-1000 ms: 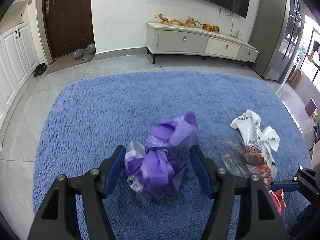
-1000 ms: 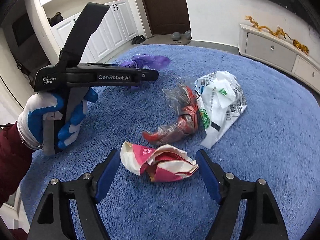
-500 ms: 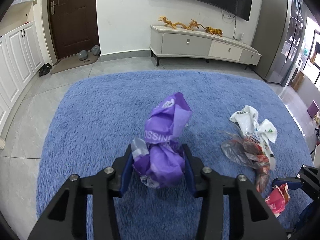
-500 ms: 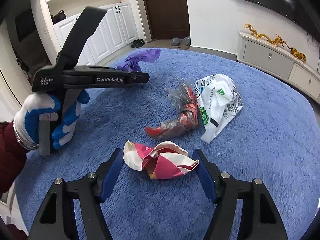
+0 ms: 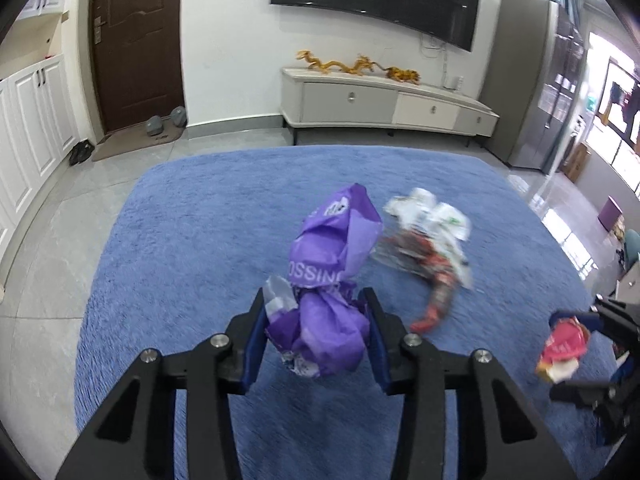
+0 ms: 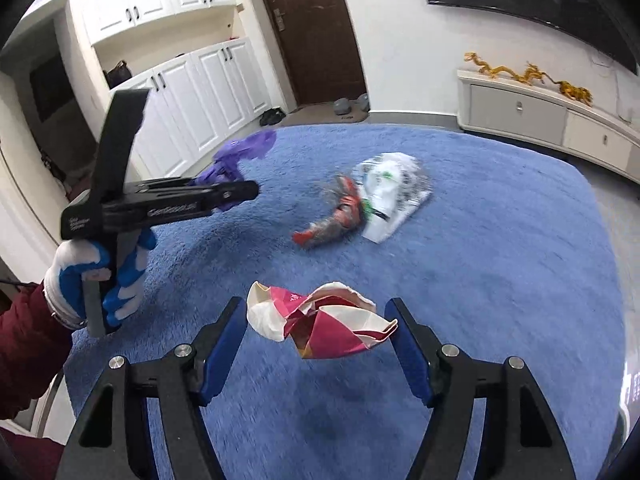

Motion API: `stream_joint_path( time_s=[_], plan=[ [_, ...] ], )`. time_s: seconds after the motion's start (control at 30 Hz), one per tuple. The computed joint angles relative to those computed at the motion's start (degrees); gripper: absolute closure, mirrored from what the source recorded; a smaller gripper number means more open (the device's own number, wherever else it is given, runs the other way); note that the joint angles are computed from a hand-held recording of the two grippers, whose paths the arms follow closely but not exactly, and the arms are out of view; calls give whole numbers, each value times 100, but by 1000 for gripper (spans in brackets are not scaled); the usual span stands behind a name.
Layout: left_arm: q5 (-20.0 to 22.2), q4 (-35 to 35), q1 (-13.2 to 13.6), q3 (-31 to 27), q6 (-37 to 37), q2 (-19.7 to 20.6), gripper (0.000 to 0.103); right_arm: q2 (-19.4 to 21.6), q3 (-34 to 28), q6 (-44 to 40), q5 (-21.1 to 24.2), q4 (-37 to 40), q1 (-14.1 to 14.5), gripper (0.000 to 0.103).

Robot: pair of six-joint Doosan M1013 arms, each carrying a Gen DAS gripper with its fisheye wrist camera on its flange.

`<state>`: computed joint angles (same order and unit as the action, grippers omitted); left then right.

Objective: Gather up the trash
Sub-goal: 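Carry the glove and wrapper over the white bin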

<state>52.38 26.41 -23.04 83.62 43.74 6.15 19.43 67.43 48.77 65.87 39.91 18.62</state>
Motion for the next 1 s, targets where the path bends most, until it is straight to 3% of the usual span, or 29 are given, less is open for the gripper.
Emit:
stream_joint_path(
  time_s=[0.23, 0.53, 0.8, 1.0],
  plan=[
    [-116, -208, -340, -92, 320, -8, 62, -236, 291, 288, -360, 127, -423, 34],
    [9, -712, -636, -785, 1125, 434, 62, -559, 686, 692, -967, 461, -1067, 34],
    [316, -1437, -891, -2105, 2247, 1341, 62, -700, 887, 1080, -1573, 330, -1708, 34],
    [984, -2118, -1151, -3867, 3153, 2515, 62, -600, 907, 1685, -1909, -273, -2041, 34]
  ],
)
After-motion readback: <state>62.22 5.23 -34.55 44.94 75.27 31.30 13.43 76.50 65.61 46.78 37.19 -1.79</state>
